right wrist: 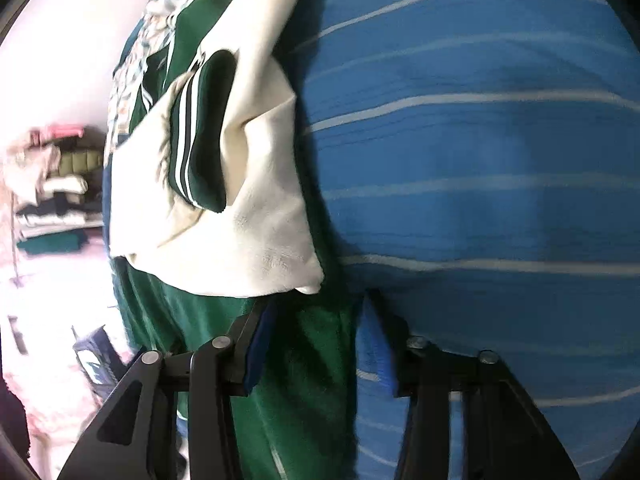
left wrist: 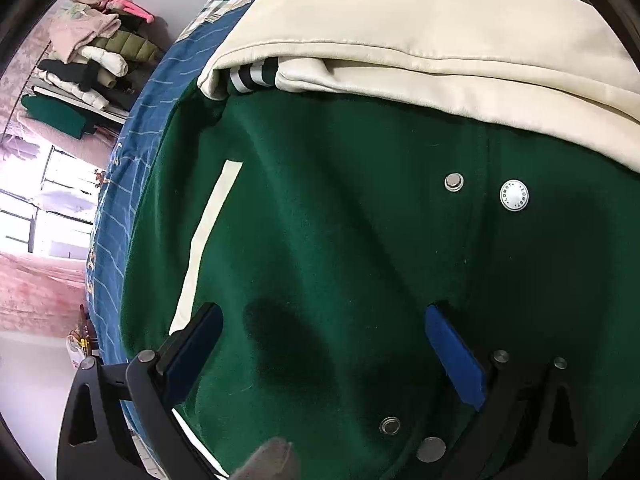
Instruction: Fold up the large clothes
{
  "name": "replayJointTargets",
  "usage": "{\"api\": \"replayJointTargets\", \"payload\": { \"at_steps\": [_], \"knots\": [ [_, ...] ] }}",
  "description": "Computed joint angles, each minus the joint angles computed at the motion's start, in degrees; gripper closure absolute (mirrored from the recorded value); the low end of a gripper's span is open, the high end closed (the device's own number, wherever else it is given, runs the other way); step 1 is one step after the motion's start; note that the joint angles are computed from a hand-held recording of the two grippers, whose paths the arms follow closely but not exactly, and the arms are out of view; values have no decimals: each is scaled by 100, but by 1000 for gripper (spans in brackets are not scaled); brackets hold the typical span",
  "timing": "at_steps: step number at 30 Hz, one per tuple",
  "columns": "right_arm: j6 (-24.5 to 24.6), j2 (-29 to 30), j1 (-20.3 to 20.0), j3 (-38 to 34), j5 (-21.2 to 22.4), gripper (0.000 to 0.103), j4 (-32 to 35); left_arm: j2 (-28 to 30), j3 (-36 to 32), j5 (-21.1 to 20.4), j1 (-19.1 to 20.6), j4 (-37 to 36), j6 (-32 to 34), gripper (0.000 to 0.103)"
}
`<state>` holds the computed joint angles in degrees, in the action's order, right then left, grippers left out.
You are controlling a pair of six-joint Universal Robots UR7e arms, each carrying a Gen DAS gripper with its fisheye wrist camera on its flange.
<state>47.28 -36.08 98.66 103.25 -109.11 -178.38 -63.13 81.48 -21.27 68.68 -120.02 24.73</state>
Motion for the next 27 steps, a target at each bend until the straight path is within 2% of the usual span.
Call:
{"api": "replayJointTargets", "payload": {
  "at_steps": [3, 4, 6, 11, 12, 14, 16, 18, 20, 21, 22, 24, 26, 27],
  "knots": [
    [268, 40, 109, -252, -470, 95, 673, 0, 52, -55, 17, -186, 71, 0],
    [489, 30, 230, -385, -875, 95, 1060, -8, 27, -102, 26, -118, 3, 0],
    [812, -28, 383, -474, -1333, 96, 1486, -23, -72, -241, 50, 170, -239, 0],
    [1065, 84, 371, -878, -1265, 94, 2227, -21, -252, -480, 86, 518, -314, 0],
    [1166, 67, 392, -1040, -1220, 91, 2650, -25, -272, -504, 86, 560, -290, 0],
    [1378, 41, 521, -1223, -1164, 86, 2969, -29, -389, -522, 83, 878, -455, 0],
    [1458, 94, 684, -1502, -1153, 74, 3404, -69, -419, -506, 71, 988, -536, 0],
    [1127, 259, 729, -1601, -764, 71, 3075, -125, -355, -490, 75, 849, -392, 0],
    [952, 479, 704, -1818, -647, 72, 3214, -159, -259, -506, 108, 620, -245, 0],
    [993, 671, 683, -2040, -780, 86, 3644, -159, -237, -532, 130, 504, -166, 0],
    [1062, 763, 667, -2106, -990, 95, 3908, -155, -214, -542, 142, 433, -122, 0],
    [1247, 770, 622, -2044, -998, 96, 3833, -145, -191, -499, 127, 366, -106, 0],
    [1301, 832, 690, -2314, -1087, 95, 4306, -177, -109, -389, 90, 289, -132, 0],
    [1295, 872, 729, -2473, -1108, 91, 4572, -213, -34, -274, 50, 257, -189, 0]
  ]
}}
